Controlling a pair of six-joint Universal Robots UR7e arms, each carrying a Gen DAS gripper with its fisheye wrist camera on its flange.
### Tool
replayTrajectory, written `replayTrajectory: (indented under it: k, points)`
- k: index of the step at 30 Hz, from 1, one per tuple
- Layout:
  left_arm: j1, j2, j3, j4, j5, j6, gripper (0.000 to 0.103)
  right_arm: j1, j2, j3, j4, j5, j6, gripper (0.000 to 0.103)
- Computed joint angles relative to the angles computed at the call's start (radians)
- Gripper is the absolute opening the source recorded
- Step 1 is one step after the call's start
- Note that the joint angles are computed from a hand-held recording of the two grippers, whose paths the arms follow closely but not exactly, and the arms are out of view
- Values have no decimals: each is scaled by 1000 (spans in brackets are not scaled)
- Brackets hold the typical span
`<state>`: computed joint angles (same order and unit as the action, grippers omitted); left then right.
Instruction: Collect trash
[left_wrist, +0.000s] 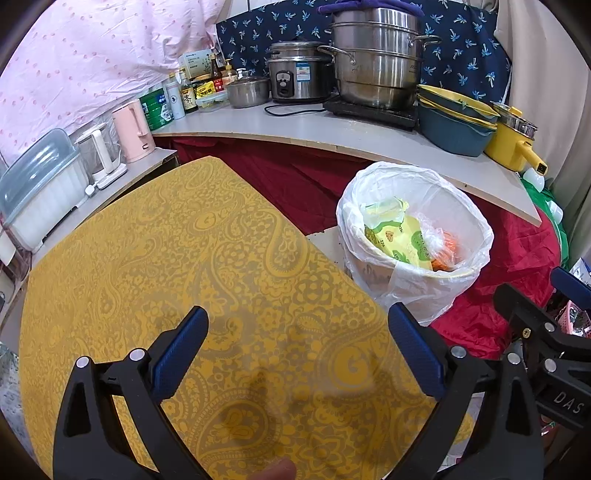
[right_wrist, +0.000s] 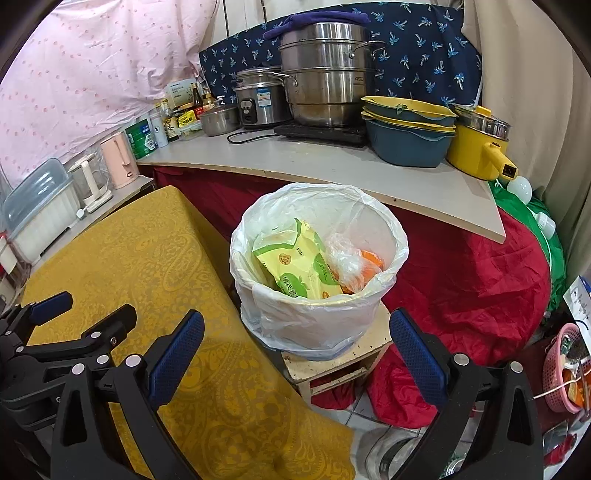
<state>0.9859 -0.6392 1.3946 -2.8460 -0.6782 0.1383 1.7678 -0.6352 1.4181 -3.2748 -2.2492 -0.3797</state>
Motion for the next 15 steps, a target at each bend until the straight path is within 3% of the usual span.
replayTrajectory:
  k: [15]
  points:
    - [13, 12, -6, -21, -4, 4, 93, -5, 25, -24, 4, -7, -13, 97]
